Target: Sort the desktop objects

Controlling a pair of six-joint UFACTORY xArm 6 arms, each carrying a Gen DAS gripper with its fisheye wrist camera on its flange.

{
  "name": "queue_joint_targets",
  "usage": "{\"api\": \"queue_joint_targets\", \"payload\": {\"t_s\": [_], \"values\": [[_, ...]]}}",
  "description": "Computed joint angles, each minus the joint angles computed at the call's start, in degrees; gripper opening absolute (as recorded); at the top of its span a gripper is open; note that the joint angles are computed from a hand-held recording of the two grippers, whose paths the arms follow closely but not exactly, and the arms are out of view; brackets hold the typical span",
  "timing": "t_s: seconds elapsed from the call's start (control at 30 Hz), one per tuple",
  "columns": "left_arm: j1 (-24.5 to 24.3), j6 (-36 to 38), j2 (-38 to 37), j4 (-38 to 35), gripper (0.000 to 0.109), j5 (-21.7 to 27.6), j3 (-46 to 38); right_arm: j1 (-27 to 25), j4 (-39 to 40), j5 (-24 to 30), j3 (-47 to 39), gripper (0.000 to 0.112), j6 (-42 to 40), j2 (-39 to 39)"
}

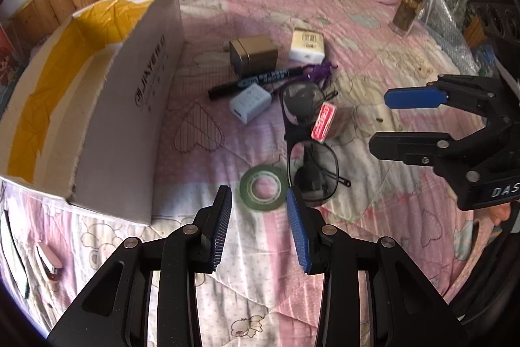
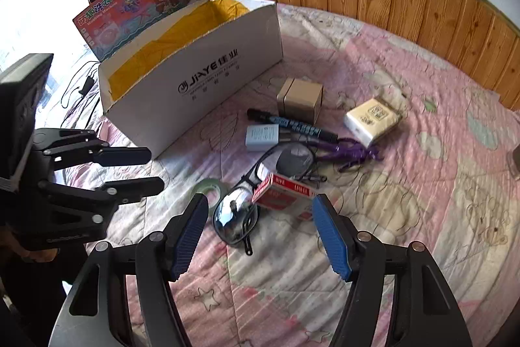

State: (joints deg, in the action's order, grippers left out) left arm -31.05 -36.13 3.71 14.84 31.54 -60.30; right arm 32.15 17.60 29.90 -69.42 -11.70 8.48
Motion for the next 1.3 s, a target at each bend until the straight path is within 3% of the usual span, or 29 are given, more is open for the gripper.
{"api": "queue_joint_targets", "payload": {"t_s": [0.27,0.37,0.47,0.57,0.67,0.77,0.83,0.93,1.0,1.03,1.2,1.3], "values": [[1.2,1.1,2.0,-4.3,0.037,-2.9,0.7,-2.2,15.3,9.4,-3.7,0.065,0.3,3.7],[1.3,6.0,2.9,-8.9,0.037,-3.9,0.6,-1.5,16.1,9.1,-7.3,0.065,1.9,8.0],[1.0,6.4,3.2,-8.7,0.037,-3.5,0.3,-1.1,11.2,8.7,-10.4,0.065,4.8,10.7],[1.3,7.3,2.4,-10.8,0.037,-5.5,0.9,-2.3,14.4,10.7,-11.2,0.065,0.2,9.7],[1.6,9.2,3.4,-13.2,0.037,-6.8,-0.5,-2.3,6.1,12.0,-10.0,0.065,-4.2,7.1],[1.5,11.1,6.2,-13.8,0.037,-5.9,-3.4,-1.5,-9.3,6.9,-6.6,0.067,-2.9,5.5],[1.5,15.6,7.3,-19.1,0.037,-6.4,-4.2,-1.1,-17.9,5.3,-6.5,0.067,-1.1,6.7],[1.0,24.6,9.7,-29.0,0.038,-6.0,-6.9,-1.1,-23.2,4.6,-7.7,0.067,-3.3,9.0],[0.7,25.9,11.6,-30.9,0.039,-5.0,-9.2,-0.5,-24.8,2.2,-7.9,0.067,-4.7,10.7],[0.6,25.4,12.6,-30.4,0.039,-4.6,-10.2,-0.4,-24.9,0.8,-8.0,0.064,-5.7,11.3],[1.0,23.1,14.3,-30.3,0.042,-4.5,-12.7,-2.1,-11.1,7.8,-13.2,0.042,-10.5,13.5],[1.2,22.0,15.5,-30.5,0.046,-4.2,-14.0,-3.4,-7.0,10.8,-14.5,0.041,-9.6,13.4]]}}
